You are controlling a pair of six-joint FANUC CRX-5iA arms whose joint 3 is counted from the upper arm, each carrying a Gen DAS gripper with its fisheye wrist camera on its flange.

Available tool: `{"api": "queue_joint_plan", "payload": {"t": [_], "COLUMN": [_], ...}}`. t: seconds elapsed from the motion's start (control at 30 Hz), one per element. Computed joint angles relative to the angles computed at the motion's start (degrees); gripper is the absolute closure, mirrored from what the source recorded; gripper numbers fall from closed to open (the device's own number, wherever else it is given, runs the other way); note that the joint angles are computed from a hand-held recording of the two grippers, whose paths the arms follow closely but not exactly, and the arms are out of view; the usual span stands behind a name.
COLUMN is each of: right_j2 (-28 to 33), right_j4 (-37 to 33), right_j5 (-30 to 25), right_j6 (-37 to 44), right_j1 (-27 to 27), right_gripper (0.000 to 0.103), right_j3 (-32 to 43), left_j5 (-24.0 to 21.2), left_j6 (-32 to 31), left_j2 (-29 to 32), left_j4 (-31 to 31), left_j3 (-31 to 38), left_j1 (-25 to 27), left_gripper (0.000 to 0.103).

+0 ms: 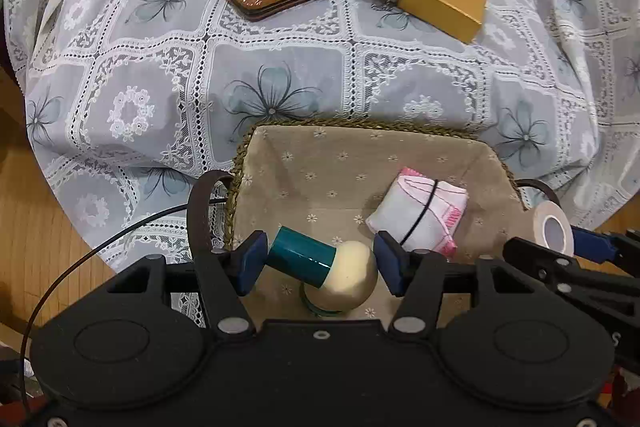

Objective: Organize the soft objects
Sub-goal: 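Carry the sponge brush and beige tape roll over the basket with both grippers, then open the left gripper dropping the brush while right drops the tape roll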

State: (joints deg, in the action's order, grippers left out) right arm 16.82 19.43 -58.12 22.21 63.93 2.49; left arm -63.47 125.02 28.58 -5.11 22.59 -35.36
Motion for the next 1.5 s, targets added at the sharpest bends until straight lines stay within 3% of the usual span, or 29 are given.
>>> {"api": "queue_joint_plan", "payload": {"t": [0.77,1.5], "right_j2": [3.1,4.1], "right_j4": [-5.0,-7.0], "right_j5": [-0.4,-1.2], "right_j6": [6.2,9.6], "right_j1": [-1.8,-1.9], "right_gripper": [0.056,0.055], "right_j3": [4.0,5.4], "left_j5": [-1.8,-2.2], "left_j6": [-0.4,-0.1], "left_j2": [4.2,4.3], "left_j4": [0.7,0.6], "left_j3": [5.2,4.7], "left_j1": [1.5,1.7], "left_gripper": [0.048,0.041]}}
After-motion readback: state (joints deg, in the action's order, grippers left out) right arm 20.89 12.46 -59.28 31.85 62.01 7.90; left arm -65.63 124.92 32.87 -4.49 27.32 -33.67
